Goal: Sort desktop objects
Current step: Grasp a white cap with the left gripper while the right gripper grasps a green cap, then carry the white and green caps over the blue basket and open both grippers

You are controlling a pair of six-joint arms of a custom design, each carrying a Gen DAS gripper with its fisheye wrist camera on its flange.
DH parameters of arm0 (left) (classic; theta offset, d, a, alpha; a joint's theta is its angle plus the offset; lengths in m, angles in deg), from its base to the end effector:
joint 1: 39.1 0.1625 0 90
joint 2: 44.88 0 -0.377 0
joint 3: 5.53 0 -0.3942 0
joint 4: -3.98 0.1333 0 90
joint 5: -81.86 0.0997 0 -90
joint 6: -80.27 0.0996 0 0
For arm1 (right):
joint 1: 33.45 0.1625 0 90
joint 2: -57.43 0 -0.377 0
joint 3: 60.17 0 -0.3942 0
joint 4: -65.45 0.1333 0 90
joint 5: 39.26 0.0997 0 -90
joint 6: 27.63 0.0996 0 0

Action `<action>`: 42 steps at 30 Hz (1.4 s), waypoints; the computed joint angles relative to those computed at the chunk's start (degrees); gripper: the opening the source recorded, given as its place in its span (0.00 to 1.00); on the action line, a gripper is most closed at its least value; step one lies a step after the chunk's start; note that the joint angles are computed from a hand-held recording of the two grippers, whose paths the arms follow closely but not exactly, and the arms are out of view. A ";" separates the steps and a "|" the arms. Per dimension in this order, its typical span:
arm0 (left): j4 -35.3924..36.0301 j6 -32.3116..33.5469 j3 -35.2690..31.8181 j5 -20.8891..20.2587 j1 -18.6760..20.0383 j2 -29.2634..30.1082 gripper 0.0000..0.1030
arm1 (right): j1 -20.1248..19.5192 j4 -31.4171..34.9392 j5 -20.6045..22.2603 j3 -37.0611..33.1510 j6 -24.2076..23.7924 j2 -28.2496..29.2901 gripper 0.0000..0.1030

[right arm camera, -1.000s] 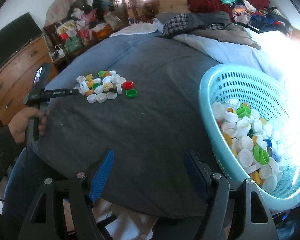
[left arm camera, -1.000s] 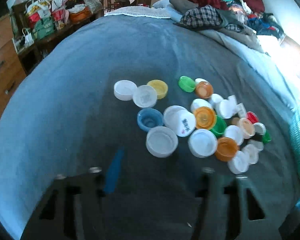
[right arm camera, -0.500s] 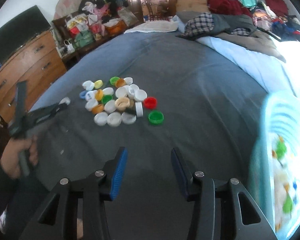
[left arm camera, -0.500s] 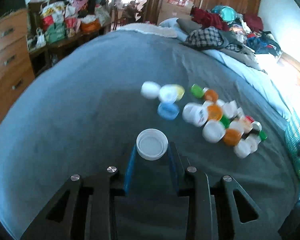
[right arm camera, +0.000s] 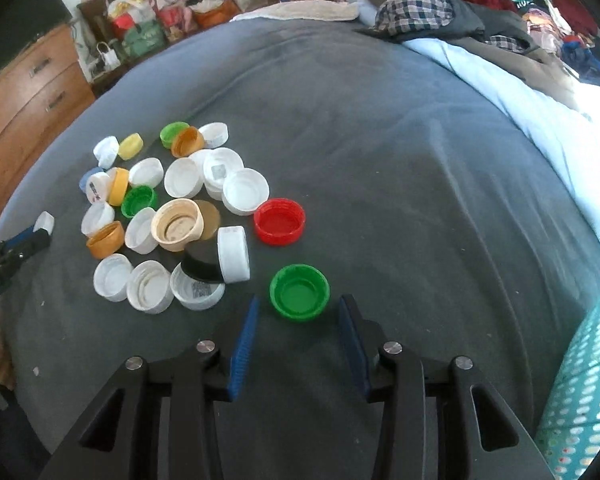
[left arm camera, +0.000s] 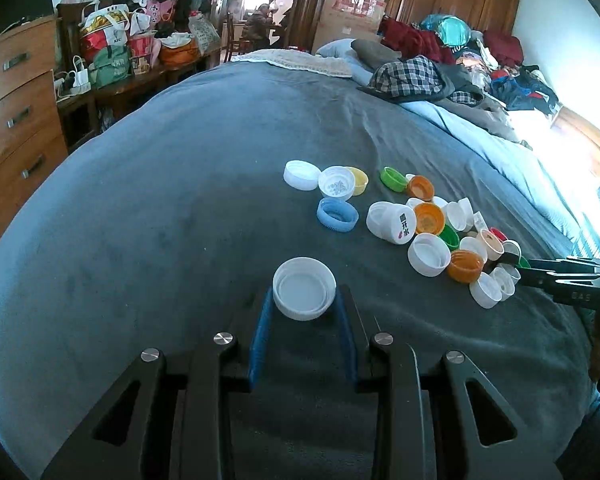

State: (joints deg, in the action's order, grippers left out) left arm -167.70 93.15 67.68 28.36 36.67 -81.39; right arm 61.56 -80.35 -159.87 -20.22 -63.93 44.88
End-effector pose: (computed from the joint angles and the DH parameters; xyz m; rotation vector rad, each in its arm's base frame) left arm 0.0032 -0.7706 0.1651 0.2386 2.3565 -0.9806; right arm 0.1562 -0.8360 0.0350 0.7111 -2.3711 0.4195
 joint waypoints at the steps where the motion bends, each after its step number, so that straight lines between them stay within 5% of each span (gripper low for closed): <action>1: -0.11 0.11 0.07 0.02 -0.01 -0.06 0.26 | 0.12 0.26 -0.45 -0.54 -0.18 0.36 0.41; 3: -0.48 0.20 0.28 -0.16 0.04 -0.20 0.26 | 0.45 0.82 -1.02 -0.82 -0.63 0.54 0.31; 9: -1.42 -0.91 0.91 -2.14 0.66 -1.04 0.26 | 0.92 -1.23 -0.03 6.17 2.27 -4.30 0.31; 15: -1.23 -2.22 1.14 -4.06 1.32 -1.71 0.26 | 2.50 -8.22 0.64 20.29 4.35 -12.81 0.31; 21: 0.02 -1.48 -0.09 -1.16 0.63 -0.82 0.26 | 4.42 -14.13 1.49 31.48 4.43 -19.96 0.31; 24: 1.88 -1.93 -0.44 1.33 -0.33 -0.69 0.26 | 5.35 -16.76 1.86 34.88 2.60 -22.31 0.31; 42: 8.90 -0.69 -2.76 -0.39 -10.90 0.14 0.26 | 3.94 -26.25 8.02 45.12 3.02 -33.58 0.31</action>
